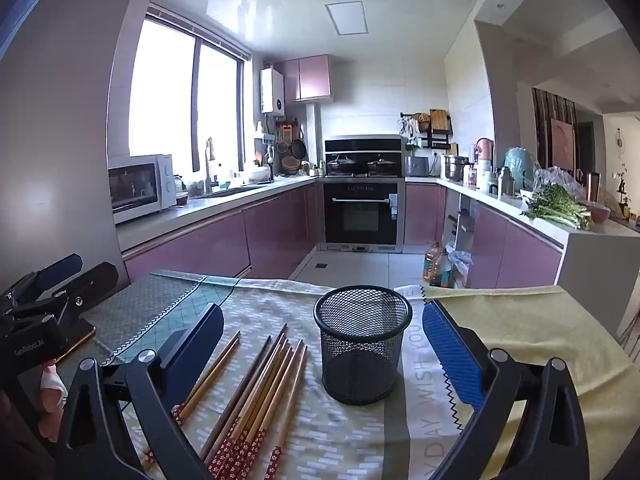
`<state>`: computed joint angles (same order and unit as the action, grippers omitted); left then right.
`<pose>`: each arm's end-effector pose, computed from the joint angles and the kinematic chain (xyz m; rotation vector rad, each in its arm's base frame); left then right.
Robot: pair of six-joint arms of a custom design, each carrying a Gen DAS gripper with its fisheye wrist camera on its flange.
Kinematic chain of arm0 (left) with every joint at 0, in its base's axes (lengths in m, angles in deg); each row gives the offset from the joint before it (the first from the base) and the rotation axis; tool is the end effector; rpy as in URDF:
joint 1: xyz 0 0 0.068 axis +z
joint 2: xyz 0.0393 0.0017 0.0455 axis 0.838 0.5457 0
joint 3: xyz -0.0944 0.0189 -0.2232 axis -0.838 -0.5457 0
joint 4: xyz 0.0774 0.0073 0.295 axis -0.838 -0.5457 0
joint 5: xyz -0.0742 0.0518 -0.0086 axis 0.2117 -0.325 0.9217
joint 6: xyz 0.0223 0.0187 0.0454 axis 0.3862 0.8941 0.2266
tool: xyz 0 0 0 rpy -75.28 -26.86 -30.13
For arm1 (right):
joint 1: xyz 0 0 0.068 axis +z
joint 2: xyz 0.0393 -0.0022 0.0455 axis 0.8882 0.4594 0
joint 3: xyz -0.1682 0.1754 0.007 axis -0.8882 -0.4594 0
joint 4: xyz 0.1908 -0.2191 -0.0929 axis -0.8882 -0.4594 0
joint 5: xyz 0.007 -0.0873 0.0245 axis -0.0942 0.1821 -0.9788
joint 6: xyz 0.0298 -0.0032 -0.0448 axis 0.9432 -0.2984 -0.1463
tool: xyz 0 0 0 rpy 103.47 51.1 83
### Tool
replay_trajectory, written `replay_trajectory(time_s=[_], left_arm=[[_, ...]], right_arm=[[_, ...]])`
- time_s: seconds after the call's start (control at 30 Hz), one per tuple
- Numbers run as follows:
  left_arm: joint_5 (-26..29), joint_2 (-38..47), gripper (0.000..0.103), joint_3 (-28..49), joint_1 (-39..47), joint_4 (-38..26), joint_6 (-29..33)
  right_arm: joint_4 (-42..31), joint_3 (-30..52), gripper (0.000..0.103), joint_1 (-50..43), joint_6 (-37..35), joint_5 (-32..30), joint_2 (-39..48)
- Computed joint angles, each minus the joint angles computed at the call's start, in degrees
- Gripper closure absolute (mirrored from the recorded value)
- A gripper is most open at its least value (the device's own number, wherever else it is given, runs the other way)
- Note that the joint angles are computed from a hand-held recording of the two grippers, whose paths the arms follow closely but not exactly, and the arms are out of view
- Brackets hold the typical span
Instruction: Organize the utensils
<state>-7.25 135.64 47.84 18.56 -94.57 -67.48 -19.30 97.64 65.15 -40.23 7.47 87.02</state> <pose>0.2473 -0.1559 0.2566 -0.4164 1.7360 0.3014 0.4041 0.0392 0.2715 -0.6316 1.7789 0.5254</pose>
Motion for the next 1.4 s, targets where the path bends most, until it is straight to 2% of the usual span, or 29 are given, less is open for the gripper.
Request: replay_trajectory(time_s=[0.17, 0.23, 0.33, 0.83, 1.4], left_arm=[[-0.5, -0.53, 0.006, -0.76, -0.27, 1.51, 1.55], [-1.01, -0.7, 0.006, -0.37, -0.65, 1.01, 1.46], [-0.55, -0.73, 0.006, -0.43, -0.16, 2.15, 2.7], [-0.19, 0.58, 0.006, -2.27, 0.25, 8.32, 5.91], [0.37, -0.41, 0.006, -3.15, 0.47, 9.48, 7.45]], right_arm=[[-0.76, 3.43, 0.007, -0.15, 1.19, -0.76, 2.88], [2.34, -0.14, 0.007, -0.7, 2.03, -0.73, -0.25], [3.32, -2.84, 0.007, -0.66, 1.76, -0.18, -3.09], [4.28, -3.47, 0.007, -0.15, 2.41, 1.07, -3.22], [5.42, -3.51, 0.007, -0.44, 3.16, 0.27, -2.02]])
